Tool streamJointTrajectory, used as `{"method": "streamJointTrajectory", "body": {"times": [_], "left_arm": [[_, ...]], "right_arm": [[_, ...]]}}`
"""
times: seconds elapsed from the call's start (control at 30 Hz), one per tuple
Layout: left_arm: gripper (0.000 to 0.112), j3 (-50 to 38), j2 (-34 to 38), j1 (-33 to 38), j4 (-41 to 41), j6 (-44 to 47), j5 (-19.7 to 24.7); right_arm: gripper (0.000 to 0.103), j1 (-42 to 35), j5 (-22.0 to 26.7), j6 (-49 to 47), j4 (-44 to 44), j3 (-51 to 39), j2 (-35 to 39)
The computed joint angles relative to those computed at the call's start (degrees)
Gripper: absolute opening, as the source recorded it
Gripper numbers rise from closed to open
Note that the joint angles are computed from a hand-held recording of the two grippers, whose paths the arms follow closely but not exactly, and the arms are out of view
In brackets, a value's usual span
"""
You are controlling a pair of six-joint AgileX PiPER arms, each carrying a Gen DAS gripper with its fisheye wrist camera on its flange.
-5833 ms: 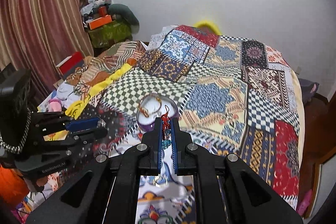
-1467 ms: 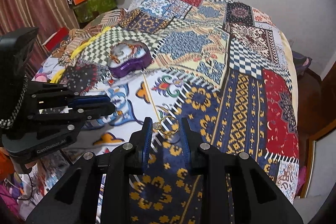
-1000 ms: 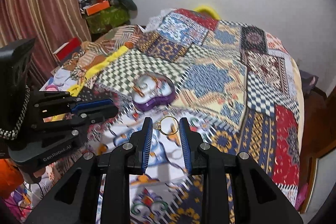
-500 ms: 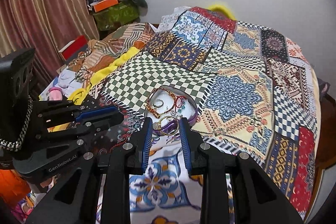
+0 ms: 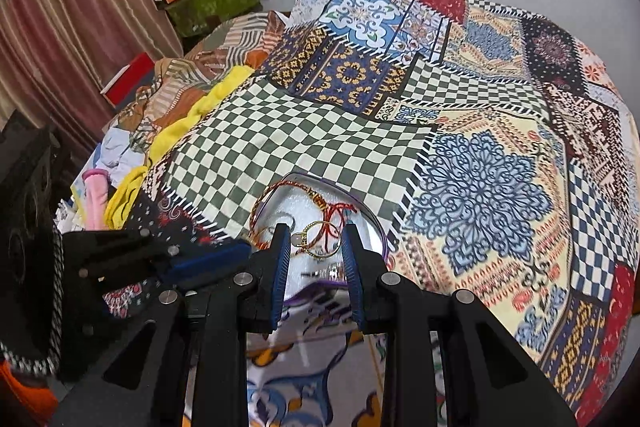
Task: Organize jewelry
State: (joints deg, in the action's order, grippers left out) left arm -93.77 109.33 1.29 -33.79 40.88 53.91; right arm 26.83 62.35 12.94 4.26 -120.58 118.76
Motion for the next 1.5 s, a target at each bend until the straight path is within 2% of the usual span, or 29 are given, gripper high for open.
{"method": "streamJointTrajectory", "body": {"times": [0.17, 0.33, 0.4, 0.47, 0.67, 0.9, 1.17, 1.27, 1.43, 1.5], "left_arm": [[0.009, -1.60, 1.72, 0.08, -0.15, -0.61, 0.15], [0.009, 0.02, 0.94, -0.30, 0.39, 0.04, -2.65], [0.009, -0.04, 0.97, -0.30, 0.84, 0.05, -2.31], [0.009, 0.00, 0.77, -0.24, 1.04, -0.12, -1.71], [0.015, 1.93, -2.30, 0.89, 0.99, -0.22, -0.76], [0.015, 2.98, -8.73, 3.78, -0.51, -0.09, 1.85], [0.017, 4.43, -22.23, 9.10, -6.23, 3.53, 5.34], [0.025, 5.07, -27.18, 12.73, -11.13, 5.89, 6.91], [0.027, 7.44, -35.93, 21.58, -21.91, 10.54, 10.90], [0.035, 9.12, -39.33, 26.08, -26.96, 13.15, 12.94]], "right_arm": [[0.024, -0.38, 3.05, -0.74, 1.17, -5.76, 4.24], [0.024, 0.20, 3.01, -1.01, 0.08, -6.62, 5.25], [0.028, 0.28, 3.01, -0.97, -0.28, -6.67, 5.22], [0.038, 0.77, 2.62, -0.15, -1.96, -6.08, 4.59], [0.041, 1.85, -0.23, 2.30, -5.26, -0.42, -1.13], [0.041, 3.87, -2.93, 6.31, -8.45, 7.55, -10.61], [0.041, 14.16, -3.08, 18.30, -24.78, 13.27, -23.23], [0.041, 20.84, -1.68, 25.30, -34.99, 14.15, -27.11], [0.041, 34.85, 3.04, 37.92, -55.11, 16.41, -32.04], [0.041, 40.33, 5.48, 42.48, -63.07, 17.52, -33.06]]}}
